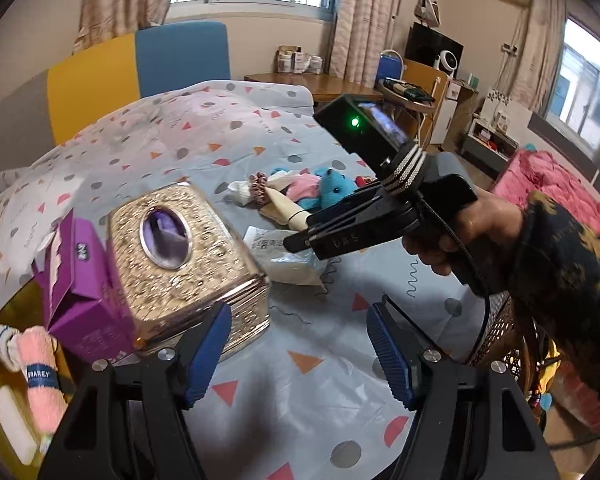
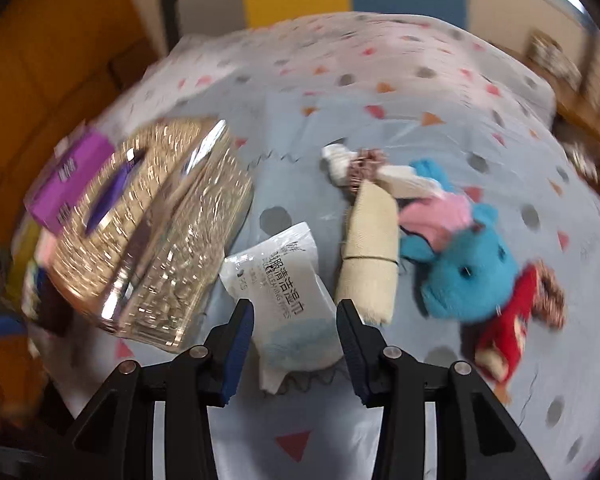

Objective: Organize soft objects
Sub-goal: 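Grasp the white cleaning-wipes pack with the right gripper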

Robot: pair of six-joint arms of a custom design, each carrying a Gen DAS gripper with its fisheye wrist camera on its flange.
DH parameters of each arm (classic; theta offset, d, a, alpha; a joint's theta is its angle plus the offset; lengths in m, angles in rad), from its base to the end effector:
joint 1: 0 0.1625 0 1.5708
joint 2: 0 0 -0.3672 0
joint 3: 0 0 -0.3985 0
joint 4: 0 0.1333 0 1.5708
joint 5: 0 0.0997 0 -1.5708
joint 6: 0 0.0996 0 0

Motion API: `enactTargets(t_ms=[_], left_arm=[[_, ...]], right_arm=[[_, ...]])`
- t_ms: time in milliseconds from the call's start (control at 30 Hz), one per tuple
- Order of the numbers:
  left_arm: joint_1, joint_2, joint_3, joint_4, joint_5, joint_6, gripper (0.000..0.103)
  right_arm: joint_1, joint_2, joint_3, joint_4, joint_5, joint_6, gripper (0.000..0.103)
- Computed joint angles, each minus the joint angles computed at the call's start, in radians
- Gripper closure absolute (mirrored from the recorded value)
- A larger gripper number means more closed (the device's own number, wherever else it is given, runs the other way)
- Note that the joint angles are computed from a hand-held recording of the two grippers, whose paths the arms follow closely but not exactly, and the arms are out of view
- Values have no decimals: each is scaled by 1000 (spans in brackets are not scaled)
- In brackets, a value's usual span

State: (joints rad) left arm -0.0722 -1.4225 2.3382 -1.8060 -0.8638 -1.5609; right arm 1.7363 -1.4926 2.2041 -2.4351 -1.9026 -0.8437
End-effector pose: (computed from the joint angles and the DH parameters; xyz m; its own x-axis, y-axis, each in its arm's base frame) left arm -0.3403 -0.1739 0.0881 -0.7706 0.0633 -0.6341 0.4701 0.7283 -0.4986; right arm 0.1725 -0.4207 0.1905 -0.5036 -0.7993 0.3277 -0.8110 0.5681 0.1394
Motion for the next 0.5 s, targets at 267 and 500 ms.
enactTargets(t_ms=[267, 500], left_arm=[[-13, -50, 28, 28, -8, -62, 32], [-12, -66, 32, 37, -5, -62, 32]], right_arm=[[50, 122, -78, 98, -69, -120, 42], [67, 207, -97, 73, -173, -161, 34]])
